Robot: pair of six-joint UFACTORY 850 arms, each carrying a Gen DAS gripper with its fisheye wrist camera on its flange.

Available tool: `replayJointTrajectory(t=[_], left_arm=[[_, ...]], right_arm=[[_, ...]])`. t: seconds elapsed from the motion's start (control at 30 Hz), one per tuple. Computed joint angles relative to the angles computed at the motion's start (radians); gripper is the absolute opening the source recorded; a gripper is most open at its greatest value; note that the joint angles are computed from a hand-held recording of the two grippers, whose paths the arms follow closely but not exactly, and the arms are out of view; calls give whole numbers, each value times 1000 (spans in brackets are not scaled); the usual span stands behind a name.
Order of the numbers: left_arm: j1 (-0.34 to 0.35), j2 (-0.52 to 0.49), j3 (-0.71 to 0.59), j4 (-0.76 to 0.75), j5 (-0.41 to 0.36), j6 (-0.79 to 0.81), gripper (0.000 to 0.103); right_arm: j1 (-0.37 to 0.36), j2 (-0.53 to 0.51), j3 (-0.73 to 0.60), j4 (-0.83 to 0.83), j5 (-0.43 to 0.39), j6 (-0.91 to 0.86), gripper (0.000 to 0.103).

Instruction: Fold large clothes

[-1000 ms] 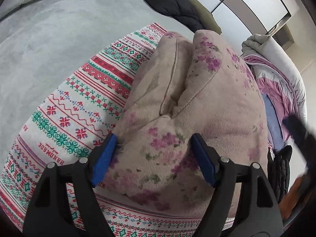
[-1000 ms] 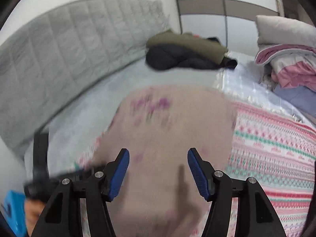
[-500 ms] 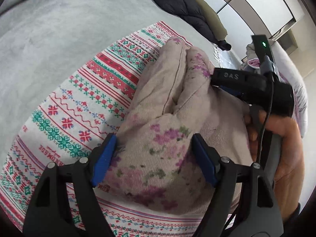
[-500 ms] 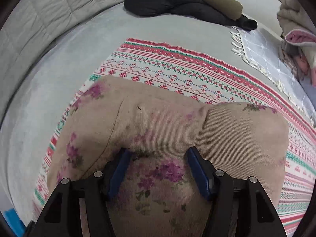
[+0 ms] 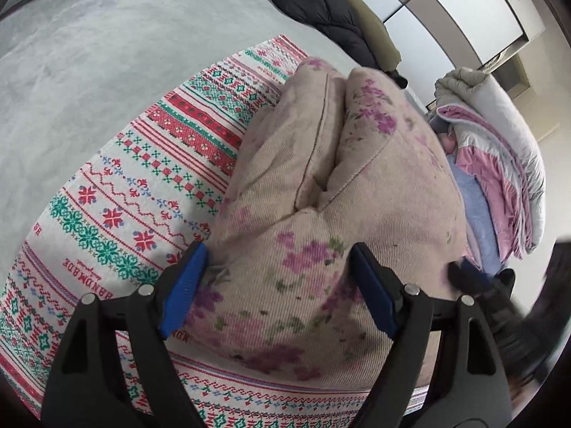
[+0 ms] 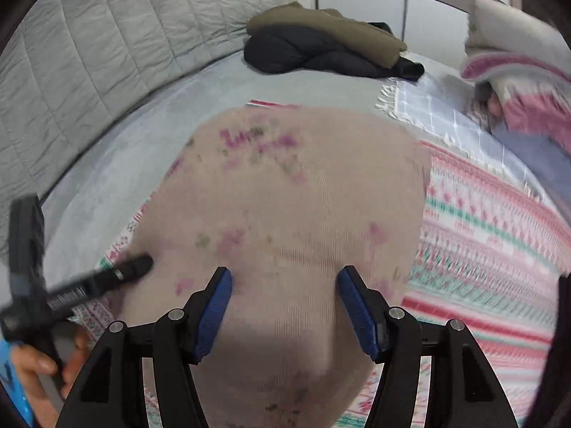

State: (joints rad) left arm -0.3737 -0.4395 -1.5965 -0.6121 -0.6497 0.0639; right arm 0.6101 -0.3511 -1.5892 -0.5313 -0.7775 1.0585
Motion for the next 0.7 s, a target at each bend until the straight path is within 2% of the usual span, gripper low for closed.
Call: replayJointTrajectory(t=[0.07, 0.13, 0.2, 0.3, 0.37, 0.47, 0.6, 0.63, 0.7], left_arm=[[-15, -9, -15, 76, 12, -51, 83], [-18, -1, -2, 79, 35, -39, 87], [4, -1, 2, -8, 13, 36, 91], [63, 17, 35, -231, -44, 152, 91], [97, 47, 73, -346, -48, 191, 91], [109, 82, 106, -353, -1, 192, 91], [126, 59, 99, -464, -81, 262, 91], [126, 55, 97, -463, -95, 262, 91], [116, 43, 83, -410, -102, 229, 91]], right_arm=[[42, -29, 36, -169, -40, 92, 65], [36, -20, 50, -185, -13, 152, 65], [18, -15, 32, -114, -10, 109, 65], [27, 5, 35, -142, -27, 104, 66], [34, 50, 76, -163, 1, 149, 87], [12, 143, 180, -136, 121, 220, 90], [-49, 239, 319, -83, 293, 333, 91], [-65, 250, 340, -47, 323, 329, 91], [-108, 295, 422, 48, 453, 335, 91]])
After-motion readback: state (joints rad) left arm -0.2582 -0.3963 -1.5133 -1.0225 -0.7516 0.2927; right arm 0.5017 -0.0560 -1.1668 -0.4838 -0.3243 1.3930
